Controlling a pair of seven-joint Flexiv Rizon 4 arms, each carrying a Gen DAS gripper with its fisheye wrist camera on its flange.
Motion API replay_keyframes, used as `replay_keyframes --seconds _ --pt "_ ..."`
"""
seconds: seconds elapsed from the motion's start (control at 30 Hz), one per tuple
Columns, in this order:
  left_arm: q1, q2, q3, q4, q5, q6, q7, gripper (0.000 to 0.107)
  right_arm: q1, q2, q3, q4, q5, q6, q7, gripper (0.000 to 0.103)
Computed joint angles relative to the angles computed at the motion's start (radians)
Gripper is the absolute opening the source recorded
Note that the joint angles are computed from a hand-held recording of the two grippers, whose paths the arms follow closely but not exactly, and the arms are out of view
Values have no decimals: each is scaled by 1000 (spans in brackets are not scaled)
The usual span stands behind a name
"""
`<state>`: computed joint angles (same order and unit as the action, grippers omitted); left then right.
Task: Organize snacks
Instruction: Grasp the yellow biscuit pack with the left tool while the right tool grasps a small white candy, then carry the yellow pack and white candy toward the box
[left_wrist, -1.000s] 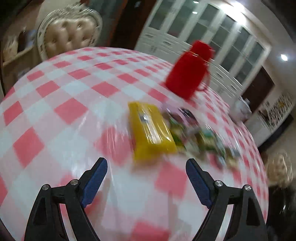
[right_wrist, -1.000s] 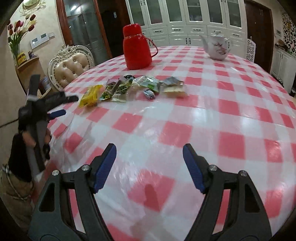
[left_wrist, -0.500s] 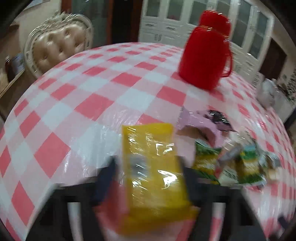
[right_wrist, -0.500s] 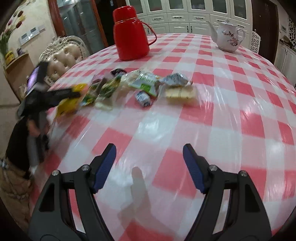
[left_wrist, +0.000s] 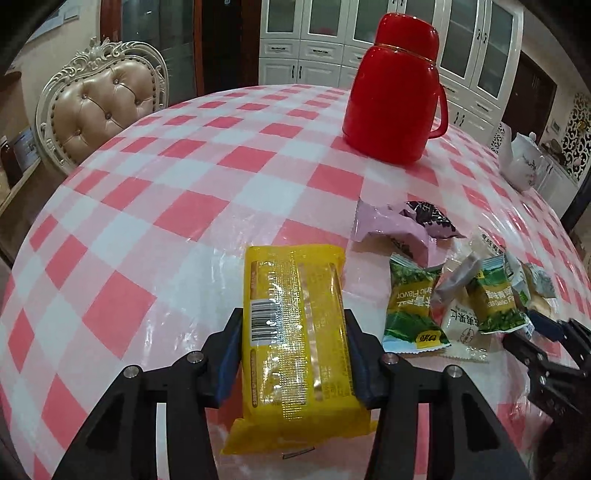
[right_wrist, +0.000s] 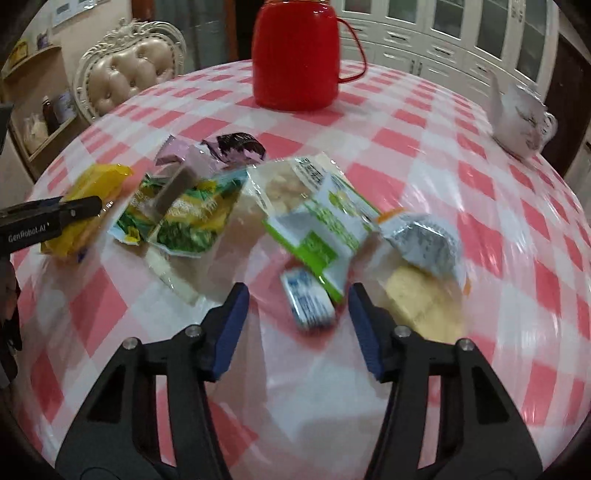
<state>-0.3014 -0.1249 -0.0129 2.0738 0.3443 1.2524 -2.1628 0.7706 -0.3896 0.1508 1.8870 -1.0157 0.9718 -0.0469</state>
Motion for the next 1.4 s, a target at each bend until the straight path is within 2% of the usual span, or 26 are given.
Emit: replay_keyframes --seconds 0.07,0.1,0.17,0.2,0.27,0.33,0.37,0.47,0.6,0.67,0.77,0.83,0.93,1.03,1.13,1.27,1.4 --pt "12 -1 -11 16 -54 8 41 54 3 6 -3 6 -7 -11 17 32" --pt "19 -3 -18 26 -91 13 66 55 5 13 -1 14 -12 -14 30 24" --pt "20 -9 -22 30 -122 6 92 59 17 32 12 30 -14 -50 50 24" --pt "11 -11 -15 20 -100 -7 80 60 23 42 17 40 -25 -64 66 24" --pt "-1 -13 -8 4 -66 -31 62 61 38 77 20 79 -108 -72 155 24" --pt "5 -8 -16 20 -98 -13 89 58 43 100 44 108 -142 -85 220 24" --pt "5 -6 -16 23 -100 -11 95 51 43 106 55 113 -148 -91 235 24" --pt "4 7 -15 27 -92 -11 114 51 49 133 90 133 -155 -100 277 24" --pt "-1 35 1 34 -19 -2 45 50 71 178 129 151 -178 -149 341 24" --pt "3 57 3 50 16 13 5 51 78 192 146 159 -178 -168 361 24" --pt "15 99 -14 115 -27 82 32 51 85 210 169 183 -175 -174 406 24" --pt "15 141 -27 155 -18 117 13 51 90 218 182 197 -166 -175 428 24" --pt "14 202 -60 219 -3 167 -17 51 98 238 200 222 -153 -177 457 24" --pt "-2 243 -100 283 -44 209 11 51 119 265 228 238 -130 -229 470 24" --pt "-61 281 -128 353 -129 262 76 51 140 289 258 254 -99 -282 474 24" --pt "-94 329 -193 402 -157 285 94 51 164 325 296 285 -52 -344 503 24" --pt "-86 365 -289 406 -114 255 69 51 182 354 328 314 -10 -383 545 24"
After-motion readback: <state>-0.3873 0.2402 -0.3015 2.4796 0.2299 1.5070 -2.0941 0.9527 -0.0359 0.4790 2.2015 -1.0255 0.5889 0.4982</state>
